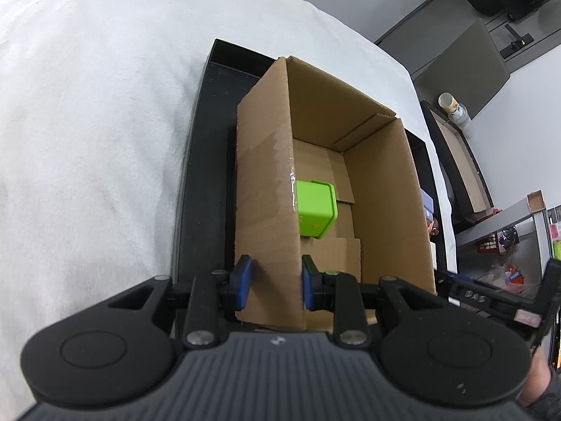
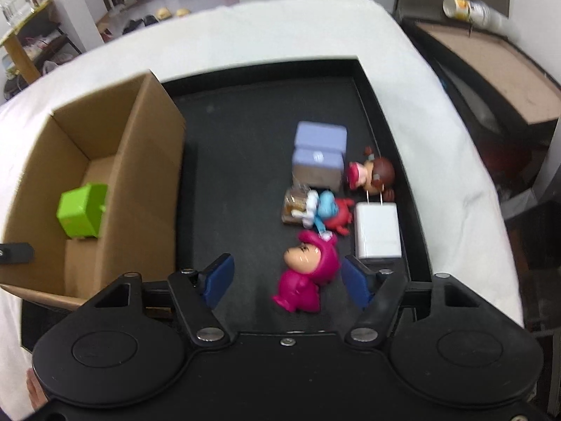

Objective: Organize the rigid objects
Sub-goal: 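Move the right gripper to the pink figurine and grasp it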

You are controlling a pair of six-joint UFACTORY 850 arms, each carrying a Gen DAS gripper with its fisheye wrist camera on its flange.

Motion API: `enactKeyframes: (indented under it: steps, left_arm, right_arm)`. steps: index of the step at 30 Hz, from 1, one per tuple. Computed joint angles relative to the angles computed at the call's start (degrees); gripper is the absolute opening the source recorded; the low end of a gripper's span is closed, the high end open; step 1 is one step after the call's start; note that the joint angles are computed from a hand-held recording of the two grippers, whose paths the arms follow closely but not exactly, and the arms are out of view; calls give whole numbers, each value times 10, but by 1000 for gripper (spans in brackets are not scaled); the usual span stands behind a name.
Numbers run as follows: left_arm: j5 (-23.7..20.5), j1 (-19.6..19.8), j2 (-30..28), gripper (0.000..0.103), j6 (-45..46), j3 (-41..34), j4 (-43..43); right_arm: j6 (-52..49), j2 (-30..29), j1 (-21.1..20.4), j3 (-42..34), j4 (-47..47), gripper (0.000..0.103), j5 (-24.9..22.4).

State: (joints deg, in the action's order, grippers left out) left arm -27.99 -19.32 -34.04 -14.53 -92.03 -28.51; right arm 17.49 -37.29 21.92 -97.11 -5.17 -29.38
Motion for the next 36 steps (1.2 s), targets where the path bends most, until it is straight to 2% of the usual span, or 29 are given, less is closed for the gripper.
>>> enactKeyframes:
  steps: [7, 9, 10, 27, 36]
  left_arm:
    - [2, 1, 0, 27, 8, 2, -7]
    - [3, 0, 1, 27, 7, 2, -3]
    - [3, 0, 1, 27, 8, 2, -2]
    - [8, -5, 3, 27, -14, 3, 18]
    - [7, -7, 2, 27, -25, 0, 36]
  right_arm:
    - [12, -29, -3, -22, 18, 60, -27]
    - [6, -40, -2, -35, 19, 46, -44]
    - [-1, -44, -3, -43, 27, 32, -55]
    - [-41, 2, 28, -16, -23, 29, -19]
    - [-66, 0, 33, -41, -37, 29, -4]
